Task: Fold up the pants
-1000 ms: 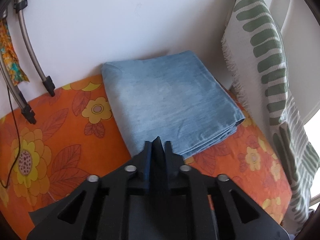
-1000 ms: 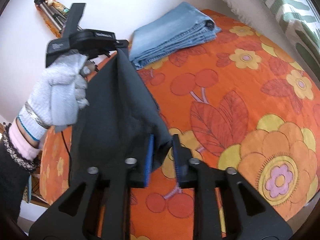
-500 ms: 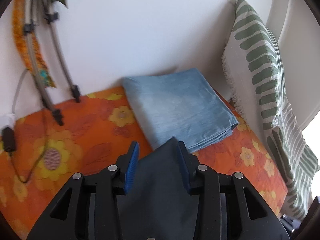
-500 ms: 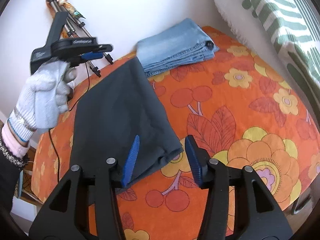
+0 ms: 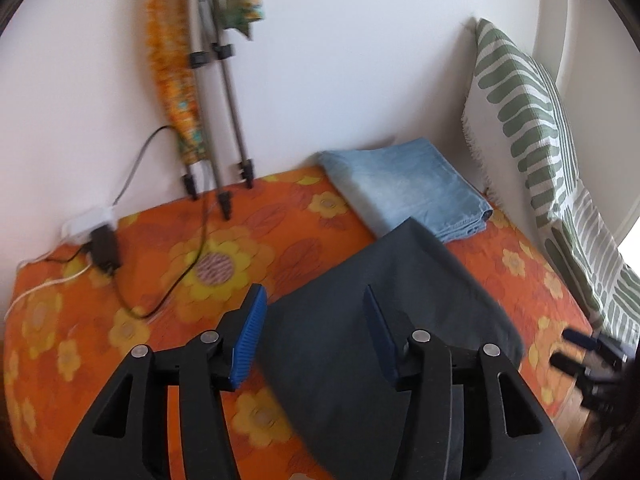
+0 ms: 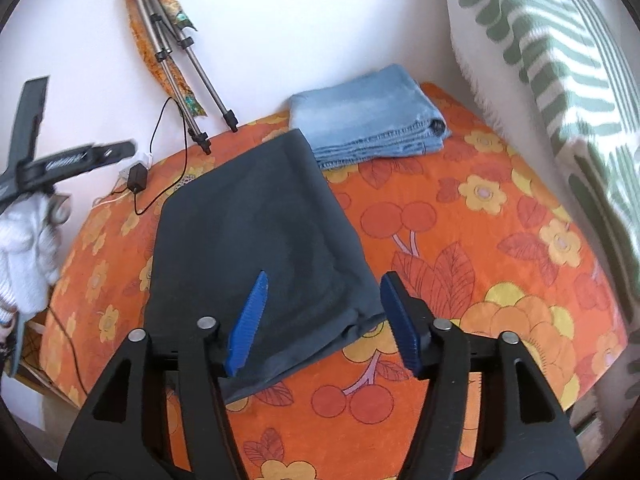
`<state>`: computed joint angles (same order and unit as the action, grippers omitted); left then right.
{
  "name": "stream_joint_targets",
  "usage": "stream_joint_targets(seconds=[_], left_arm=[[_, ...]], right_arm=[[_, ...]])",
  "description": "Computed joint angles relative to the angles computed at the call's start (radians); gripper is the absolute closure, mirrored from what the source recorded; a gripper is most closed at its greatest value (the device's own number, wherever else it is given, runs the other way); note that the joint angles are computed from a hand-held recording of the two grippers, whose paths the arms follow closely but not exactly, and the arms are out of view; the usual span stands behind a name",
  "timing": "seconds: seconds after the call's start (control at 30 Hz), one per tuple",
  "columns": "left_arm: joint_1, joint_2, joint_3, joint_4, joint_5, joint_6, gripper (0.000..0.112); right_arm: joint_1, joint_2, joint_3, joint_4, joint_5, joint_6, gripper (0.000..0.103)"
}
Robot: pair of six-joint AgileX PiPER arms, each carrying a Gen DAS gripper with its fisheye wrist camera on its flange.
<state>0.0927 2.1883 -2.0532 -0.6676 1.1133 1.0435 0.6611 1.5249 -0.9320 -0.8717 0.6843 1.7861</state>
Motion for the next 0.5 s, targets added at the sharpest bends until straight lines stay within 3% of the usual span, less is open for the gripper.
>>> stream_joint_targets(seconds=[0.27, 0.5], left_arm=[[0.146, -0.059, 0.135, -0.019, 0.041, 0.132, 0.061], [0.235, -0.078, 0.264, -0.040, 0.039, 0.180, 0.061]], right_arm=[[0.083, 0.066, -0.167, 0.012, 0.179, -0.111, 0.030], [0.122, 0.114, -0.252, 0.007, 0.241, -0.163, 0.029]])
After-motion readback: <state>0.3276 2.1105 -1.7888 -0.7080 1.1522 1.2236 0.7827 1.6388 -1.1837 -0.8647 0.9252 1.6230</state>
